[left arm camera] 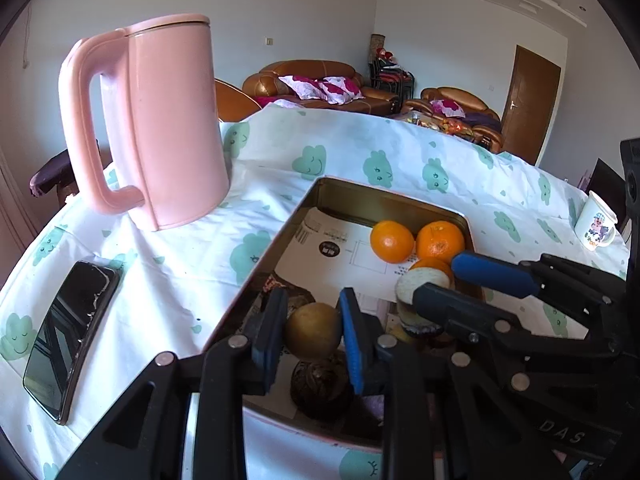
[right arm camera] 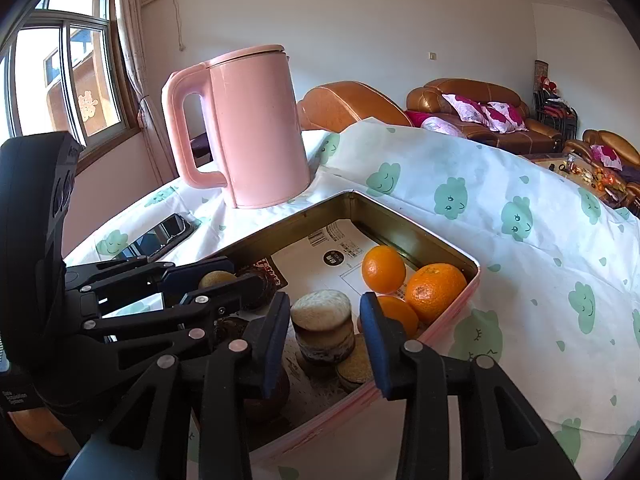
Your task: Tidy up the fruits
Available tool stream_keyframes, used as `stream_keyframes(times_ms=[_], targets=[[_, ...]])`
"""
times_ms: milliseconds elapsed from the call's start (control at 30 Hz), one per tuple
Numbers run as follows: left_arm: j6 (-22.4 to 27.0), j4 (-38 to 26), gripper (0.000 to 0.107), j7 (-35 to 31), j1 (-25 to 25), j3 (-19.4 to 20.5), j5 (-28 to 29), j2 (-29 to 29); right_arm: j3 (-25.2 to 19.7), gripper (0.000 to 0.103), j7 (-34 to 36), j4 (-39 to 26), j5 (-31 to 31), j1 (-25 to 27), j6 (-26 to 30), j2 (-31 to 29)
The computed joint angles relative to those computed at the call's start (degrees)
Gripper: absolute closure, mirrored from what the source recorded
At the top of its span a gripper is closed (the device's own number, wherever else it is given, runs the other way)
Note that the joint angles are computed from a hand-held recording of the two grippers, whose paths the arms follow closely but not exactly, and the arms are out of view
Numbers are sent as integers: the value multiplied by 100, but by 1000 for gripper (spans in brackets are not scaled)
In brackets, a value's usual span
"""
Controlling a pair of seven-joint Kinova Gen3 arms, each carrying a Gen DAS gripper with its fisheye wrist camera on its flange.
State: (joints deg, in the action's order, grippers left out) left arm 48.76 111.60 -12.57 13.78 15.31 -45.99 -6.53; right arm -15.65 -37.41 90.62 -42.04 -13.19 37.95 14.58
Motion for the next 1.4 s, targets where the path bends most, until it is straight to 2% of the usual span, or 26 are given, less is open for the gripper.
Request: stream_keyframes(times_ms=[33,100,167,300,367,633,767,833,1400], targets=[[-53,33,79,-25,1,-19,17,-72,-32,47,74,-9,-134,80,51,10],[10,54,69,-7,-27,62,-69,-163,-33,41,109,-34,-312,167,149,3],[294,45,47,260,-43,268,-351,-185,8,41,95,55,-358,148,-5,-115],[352,60,38,356,-35,316,-501,-345,71,38,239,242,-545,189,-184,-349],[362,59,28,444,-80,361,-536,-415,144,37,194,307,-488,143,-262,-466],[356,56,26,512,-172,499,-630,-495,305,33,666,623,-899,102,-561,-805],[535,23,16,638,-178,628,-754,-448,382,32,826,733,-1060,81,-700,-882],[652,-6,15,701,-138,673,-844,-401,428,32,857,735,-1125,94,-670,-873],[779,-103,10,754,152,471,-906,-283,479,31,887,799,-1225,146,-694,-850]])
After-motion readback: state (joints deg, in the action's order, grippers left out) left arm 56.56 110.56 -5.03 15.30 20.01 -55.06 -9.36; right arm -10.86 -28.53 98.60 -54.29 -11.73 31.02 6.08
